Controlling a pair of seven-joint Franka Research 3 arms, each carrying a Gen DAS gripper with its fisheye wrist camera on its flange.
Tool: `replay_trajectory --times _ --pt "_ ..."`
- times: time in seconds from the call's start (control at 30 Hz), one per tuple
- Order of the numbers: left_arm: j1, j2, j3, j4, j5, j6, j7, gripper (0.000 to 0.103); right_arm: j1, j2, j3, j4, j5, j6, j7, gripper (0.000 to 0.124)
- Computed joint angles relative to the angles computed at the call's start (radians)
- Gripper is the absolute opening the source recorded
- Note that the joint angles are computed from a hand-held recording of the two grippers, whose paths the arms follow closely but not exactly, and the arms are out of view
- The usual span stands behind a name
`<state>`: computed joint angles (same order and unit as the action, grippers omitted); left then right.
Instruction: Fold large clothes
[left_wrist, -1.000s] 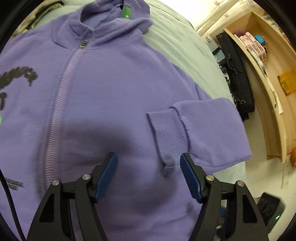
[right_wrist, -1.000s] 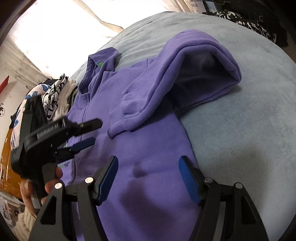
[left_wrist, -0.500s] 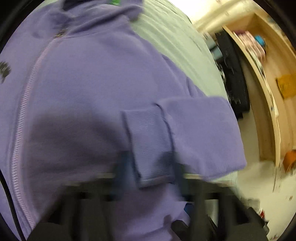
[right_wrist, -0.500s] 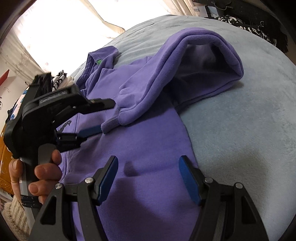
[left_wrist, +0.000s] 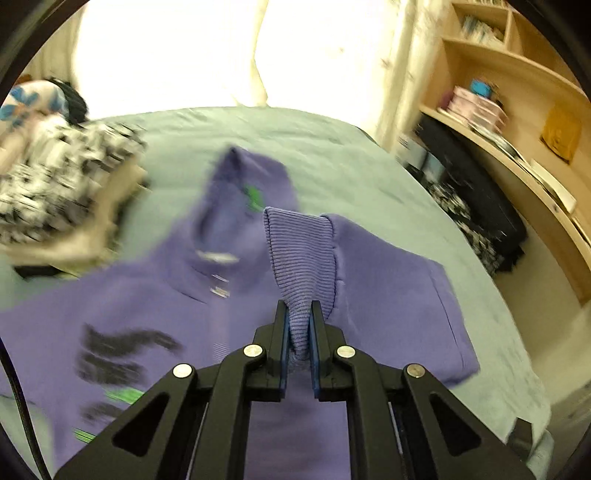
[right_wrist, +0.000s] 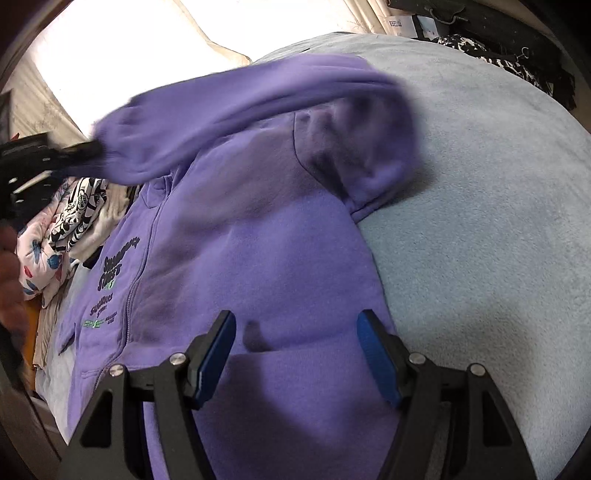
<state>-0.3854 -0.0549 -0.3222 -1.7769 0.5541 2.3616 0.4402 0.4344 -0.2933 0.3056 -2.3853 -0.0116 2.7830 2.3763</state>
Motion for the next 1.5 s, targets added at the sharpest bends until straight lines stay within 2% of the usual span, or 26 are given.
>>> replay_trajectory --times 0.1,0.27,0.33,0.37,0.43,0.47,0.5,0.57,0.6,0.7,0.8,0.93,0.97,1.0,1.03,1.07,1.13,1.17,1.2,1.27,1.37,1.43,1.47,1.5 --pt "0.028 -0.085 0.028 -0.101 -0.03 -0.035 0.016 0.007 -0.001 -0.004 0.0 -0.001 -0.004 -0.007 -0.001 0.069" --pt "0.054 -0.125 0.069 -0.262 -0.257 -0.075 0.121 0.01 -0.003 0.005 0.0 0.019 -0.018 -0.041 -0.012 0.072" --pt "0.063 -0.128 0.074 -0.305 -0.316 -0.099 0.14 0.025 -0.003 0.002 0.0 0.03 -0.028 -0.07 -0.011 0.072" --pt "0.067 -0.144 0.086 -0.345 -0.368 -0.07 0.149 0.032 -0.004 0.01 0.002 0.046 -0.033 -0.089 -0.009 0.072" --pt "0.072 -0.187 0.103 -0.417 -0.442 0.028 0.163 0.034 0.011 0.019 -0.014 0.082 -0.01 -0.147 -0.029 0.072" --pt "0.073 -0.199 0.109 -0.435 -0.472 0.057 0.174 0.041 0.021 0.021 -0.027 0.098 0.01 -0.17 -0.048 0.072" --pt "0.075 -0.209 0.119 -0.45 -0.507 0.089 0.187 0.053 0.031 0.024 -0.04 0.117 0.035 -0.189 -0.074 0.072" --pt "0.096 -0.224 0.118 -0.467 -0.509 0.137 0.171 0.063 0.04 0.034 -0.059 0.161 0.07 -0.21 -0.116 0.072" --pt "0.105 -0.225 0.123 -0.471 -0.508 0.158 0.176 0.064 0.041 0.038 -0.072 0.185 0.089 -0.215 -0.142 0.072" --pt "0.115 -0.187 0.144 -0.446 -0.537 0.194 0.233 0.065 0.013 0.066 -0.081 0.251 0.083 -0.22 -0.153 0.073" --pt "0.123 -0.103 0.153 -0.376 -0.592 0.137 0.298 0.066 -0.037 0.156 -0.077 0.373 -0.033 -0.269 -0.103 0.073" --pt "0.144 -0.038 0.117 -0.289 -0.513 0.079 0.289 0.067 -0.031 0.348 -0.134 0.572 -0.015 -0.343 -0.163 0.073" --pt "0.144 -0.032 0.113 -0.277 -0.505 0.08 0.305 0.053 -0.027 0.389 -0.146 0.612 -0.003 -0.355 -0.174 0.073" --pt "0.141 -0.029 0.112 -0.282 -0.522 0.101 0.33 0.028 -0.023 0.426 -0.159 0.646 0.007 -0.365 -0.178 0.073" --pt "0.135 -0.025 0.114 -0.276 -0.571 0.116 0.382 0.017 -0.023 0.461 -0.168 0.675 0.042 -0.366 -0.191 0.073" --pt "0.119 -0.015 0.124 -0.258 -0.58 0.11 0.397 0.01 -0.027 0.487 -0.172 0.695 0.088 -0.362 -0.214 0.073" --pt "0.135 0.003 0.09 -0.208 -0.456 0.055 0.326 0.01 -0.023 0.536 -0.18 0.736 0.139 -0.358 -0.241 0.073" --pt "0.133 0.01 0.082 -0.188 -0.397 0.04 0.298 0.01 -0.007 0.549 -0.19 0.751 0.114 -0.354 -0.236 0.055" --pt "0.132 0.011 0.076 -0.177 -0.337 0.033 0.261 0.01 0.014 0.559 -0.204 0.769 0.061 -0.359 -0.231 0.013" --pt "0.131 0.022 0.069 -0.155 -0.215 0.012 0.192 0.01 0.047 0.553 -0.23 0.766 -0.025 -0.333 -0.203 0.014" --pt "0.129 0.057 0.078 -0.144 -0.252 -0.041 0.203 0.01 0.059 0.588 -0.242 0.794 -0.066 -0.391 -0.179 0.018" --pt "0.131 0.042 0.085 -0.191 -0.246 0.004 0.189 0.013 0.057 0.572 -0.242 0.784 -0.061 -0.394 -0.173 0.024" --pt "0.131 0.029 0.084 -0.199 -0.24 0.005 0.175 0.018 0.054 0.564 -0.24 0.79 -0.052 -0.415 -0.172 0.031" --pt "0.129 0.018 0.083 -0.198 -0.245 -0.02 0.171 0.029 0.045 0.542 -0.234 0.779 -0.028 -0.433 -0.181 0.038"
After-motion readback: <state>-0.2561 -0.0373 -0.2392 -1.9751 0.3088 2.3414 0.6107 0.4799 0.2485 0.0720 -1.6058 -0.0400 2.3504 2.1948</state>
